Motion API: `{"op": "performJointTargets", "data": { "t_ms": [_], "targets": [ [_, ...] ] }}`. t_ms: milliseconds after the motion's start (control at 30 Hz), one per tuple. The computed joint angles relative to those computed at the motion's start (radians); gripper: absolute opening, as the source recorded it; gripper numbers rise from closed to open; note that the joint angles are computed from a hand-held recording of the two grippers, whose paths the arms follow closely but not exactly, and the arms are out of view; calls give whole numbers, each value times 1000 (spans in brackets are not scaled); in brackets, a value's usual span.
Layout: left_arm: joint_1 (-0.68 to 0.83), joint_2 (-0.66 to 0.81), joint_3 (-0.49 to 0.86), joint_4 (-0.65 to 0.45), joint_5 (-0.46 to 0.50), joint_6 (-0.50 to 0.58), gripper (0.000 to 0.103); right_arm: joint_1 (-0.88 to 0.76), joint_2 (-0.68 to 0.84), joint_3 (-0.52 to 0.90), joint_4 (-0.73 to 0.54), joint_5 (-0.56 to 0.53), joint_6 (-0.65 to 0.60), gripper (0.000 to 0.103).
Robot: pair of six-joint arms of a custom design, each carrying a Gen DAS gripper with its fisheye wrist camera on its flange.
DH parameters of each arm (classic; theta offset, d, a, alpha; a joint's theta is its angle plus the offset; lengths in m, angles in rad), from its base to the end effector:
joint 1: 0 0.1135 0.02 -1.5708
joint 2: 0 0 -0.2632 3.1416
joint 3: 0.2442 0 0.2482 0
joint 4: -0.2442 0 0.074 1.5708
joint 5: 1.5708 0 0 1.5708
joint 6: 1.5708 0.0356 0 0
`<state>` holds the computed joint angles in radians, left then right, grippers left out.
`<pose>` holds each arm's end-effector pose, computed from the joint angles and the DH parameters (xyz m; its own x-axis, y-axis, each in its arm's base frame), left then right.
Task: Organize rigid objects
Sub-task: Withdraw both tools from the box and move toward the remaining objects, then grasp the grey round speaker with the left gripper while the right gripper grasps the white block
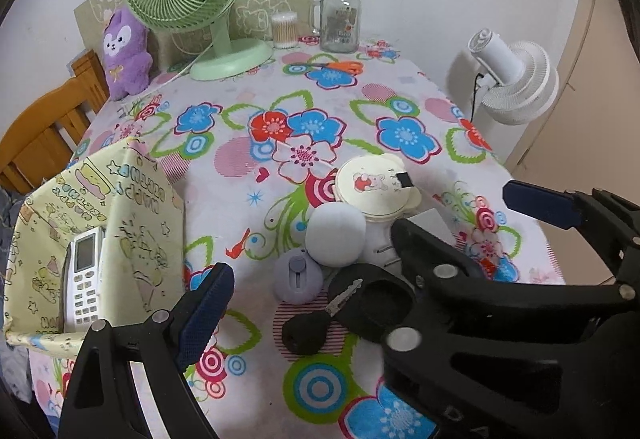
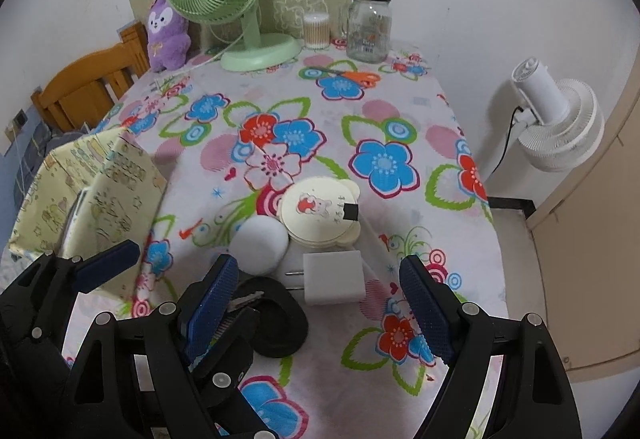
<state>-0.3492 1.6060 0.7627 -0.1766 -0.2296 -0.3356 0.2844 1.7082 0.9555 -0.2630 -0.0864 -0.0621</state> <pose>0.2763 -0.0920 0.1440 -0.8288 -0.0395 -0.5581 -0.0548 0.9984 0.0107 0.3164 0.0957 0.1603 -0.7941 -0.2965 -0.5306 -0.3732 0.9269 0.0405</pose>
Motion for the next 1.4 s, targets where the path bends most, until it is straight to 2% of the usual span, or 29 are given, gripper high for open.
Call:
{"op": "performJointTargets", "data": {
  "t_ms": [400, 767, 933, 1000, 1033, 1233, 1400],
  "targets": [
    [8, 133, -1, 101, -9, 16, 93, -45, 162, 40, 45, -20, -25, 85],
    [7, 168, 13, 111, 24, 31, 93, -37, 254, 94, 44, -2, -32, 84],
    [22, 172, 14, 117, 50, 37, 93, -38, 272, 107, 41, -38, -22, 75],
    [28, 173, 17, 115, 66, 37, 93, -39, 276, 113, 33, -66, -20, 67],
    [31, 175, 20, 113, 75, 37, 93, -40, 276, 114, 29, -78, -17, 60],
    [26, 182, 34, 99, 77, 49, 93, -49, 267, 98, 49, -89, 2, 57],
    [24, 190, 51, 96, 36, 37, 93, -73, 244, 84, 64, -71, 0, 57]
  ]
}}
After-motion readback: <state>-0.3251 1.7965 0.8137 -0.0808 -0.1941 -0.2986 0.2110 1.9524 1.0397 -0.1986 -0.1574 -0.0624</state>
